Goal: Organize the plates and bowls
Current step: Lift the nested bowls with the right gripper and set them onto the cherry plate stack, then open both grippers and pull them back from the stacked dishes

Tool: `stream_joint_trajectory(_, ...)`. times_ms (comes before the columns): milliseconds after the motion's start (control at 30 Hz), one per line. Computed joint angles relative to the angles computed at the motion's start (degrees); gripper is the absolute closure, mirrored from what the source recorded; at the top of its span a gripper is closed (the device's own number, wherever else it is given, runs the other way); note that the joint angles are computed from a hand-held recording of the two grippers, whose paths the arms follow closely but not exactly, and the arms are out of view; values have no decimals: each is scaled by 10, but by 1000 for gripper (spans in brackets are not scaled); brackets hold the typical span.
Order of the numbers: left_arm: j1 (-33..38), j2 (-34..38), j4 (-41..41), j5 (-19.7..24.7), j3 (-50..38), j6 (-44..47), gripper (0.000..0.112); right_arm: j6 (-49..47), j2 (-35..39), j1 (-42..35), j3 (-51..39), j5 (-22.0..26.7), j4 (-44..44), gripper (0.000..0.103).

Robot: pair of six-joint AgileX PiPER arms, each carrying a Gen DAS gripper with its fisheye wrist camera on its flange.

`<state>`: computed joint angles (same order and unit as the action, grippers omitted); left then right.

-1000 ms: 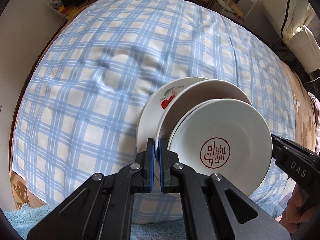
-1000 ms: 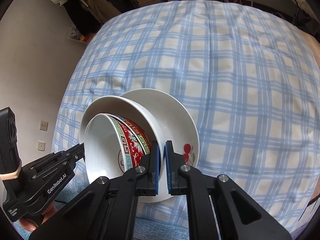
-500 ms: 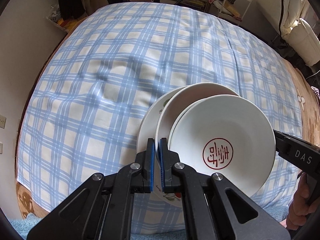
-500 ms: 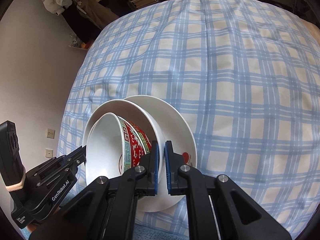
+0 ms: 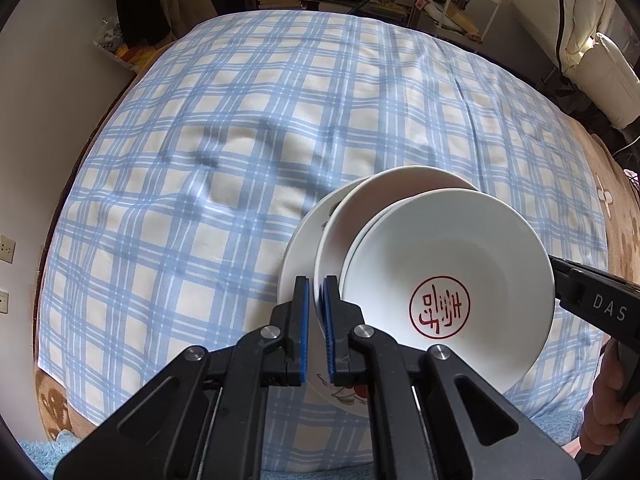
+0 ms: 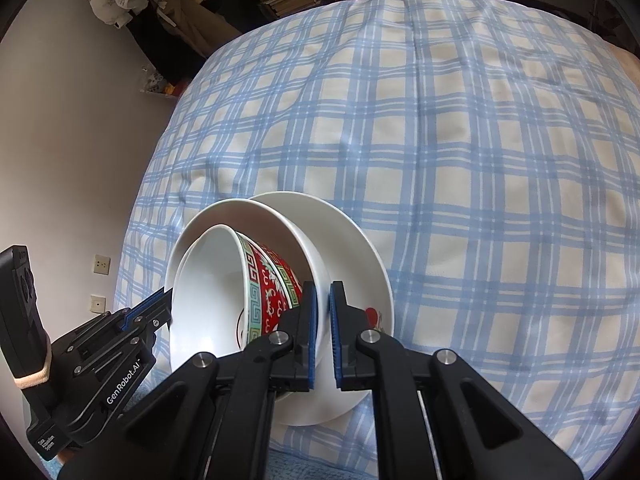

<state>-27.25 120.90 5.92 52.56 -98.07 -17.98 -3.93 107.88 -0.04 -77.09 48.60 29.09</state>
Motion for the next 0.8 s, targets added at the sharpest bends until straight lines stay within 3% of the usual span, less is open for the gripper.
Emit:
stream_joint_trajectory(500,2,-14,11,-7,19,-10,90,9,-6,11,-5,6,-32,93)
stream_joint_trajectory(700,-20,-54,83,-39,67,-53,79,20,-42,16,19,-21,-55,93)
stream_joint_trajectory(800,-22,-75,96,-48,89,-63,71,21,-62,15,28,-27,-57,84)
